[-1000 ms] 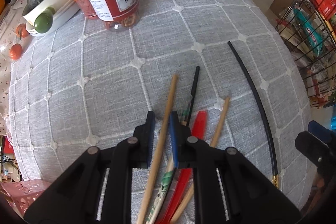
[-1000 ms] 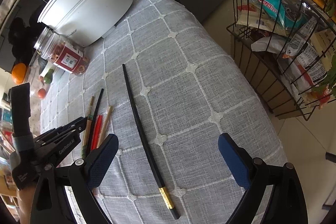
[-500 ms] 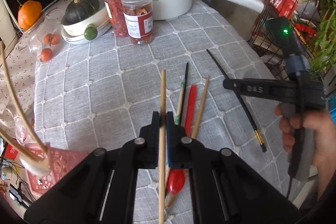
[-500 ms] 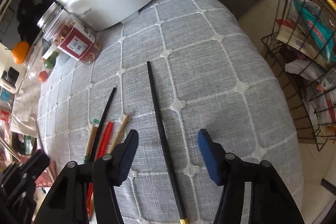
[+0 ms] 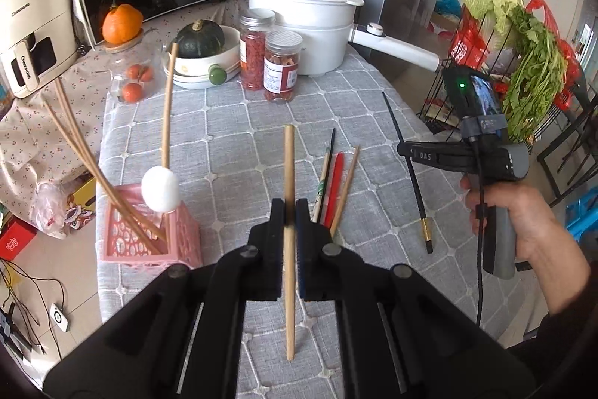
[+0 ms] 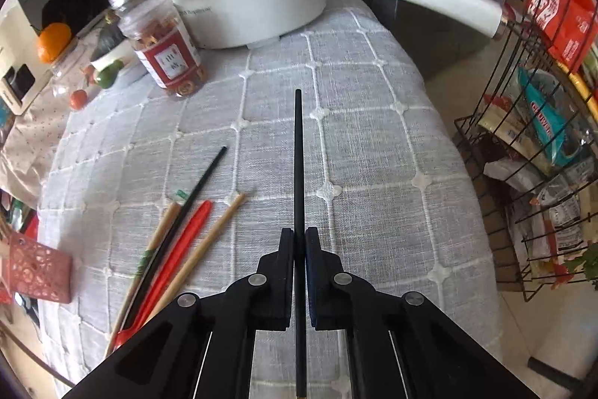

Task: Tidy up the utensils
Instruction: 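Drop the wooden chopstick into the pink holder with the left tool while the right tool carries the black chopstick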

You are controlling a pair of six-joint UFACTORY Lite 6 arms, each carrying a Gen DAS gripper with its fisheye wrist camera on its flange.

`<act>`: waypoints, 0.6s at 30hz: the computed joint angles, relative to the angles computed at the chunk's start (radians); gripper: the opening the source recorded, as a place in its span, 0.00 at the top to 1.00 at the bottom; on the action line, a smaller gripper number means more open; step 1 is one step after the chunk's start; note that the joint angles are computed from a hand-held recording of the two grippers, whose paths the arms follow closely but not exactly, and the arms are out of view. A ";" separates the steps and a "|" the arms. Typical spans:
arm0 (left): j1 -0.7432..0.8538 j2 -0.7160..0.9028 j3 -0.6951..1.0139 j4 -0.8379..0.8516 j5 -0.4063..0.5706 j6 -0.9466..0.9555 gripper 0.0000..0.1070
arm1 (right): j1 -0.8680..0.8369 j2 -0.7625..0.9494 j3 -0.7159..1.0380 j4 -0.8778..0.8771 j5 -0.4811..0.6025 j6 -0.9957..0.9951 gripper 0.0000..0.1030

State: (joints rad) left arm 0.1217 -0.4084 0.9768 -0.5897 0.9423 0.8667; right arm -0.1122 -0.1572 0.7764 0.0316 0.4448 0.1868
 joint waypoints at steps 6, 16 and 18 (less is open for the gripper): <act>0.268 -0.100 -0.010 -0.143 0.189 0.164 0.94 | 0.104 -0.321 -0.059 -0.072 0.122 0.146 0.94; 0.722 -0.092 0.064 -0.400 0.488 0.427 0.94 | 0.630 -0.601 -0.007 -0.601 0.428 0.807 0.94; 0.790 -0.049 0.112 -0.452 0.536 0.437 0.94 | 0.717 -0.591 0.027 -0.666 0.469 0.882 0.94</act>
State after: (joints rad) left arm 0.9112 -0.4574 1.0893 -1.0420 1.4780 1.3040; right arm 0.6047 -0.7482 0.8030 -0.6345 0.9133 1.0691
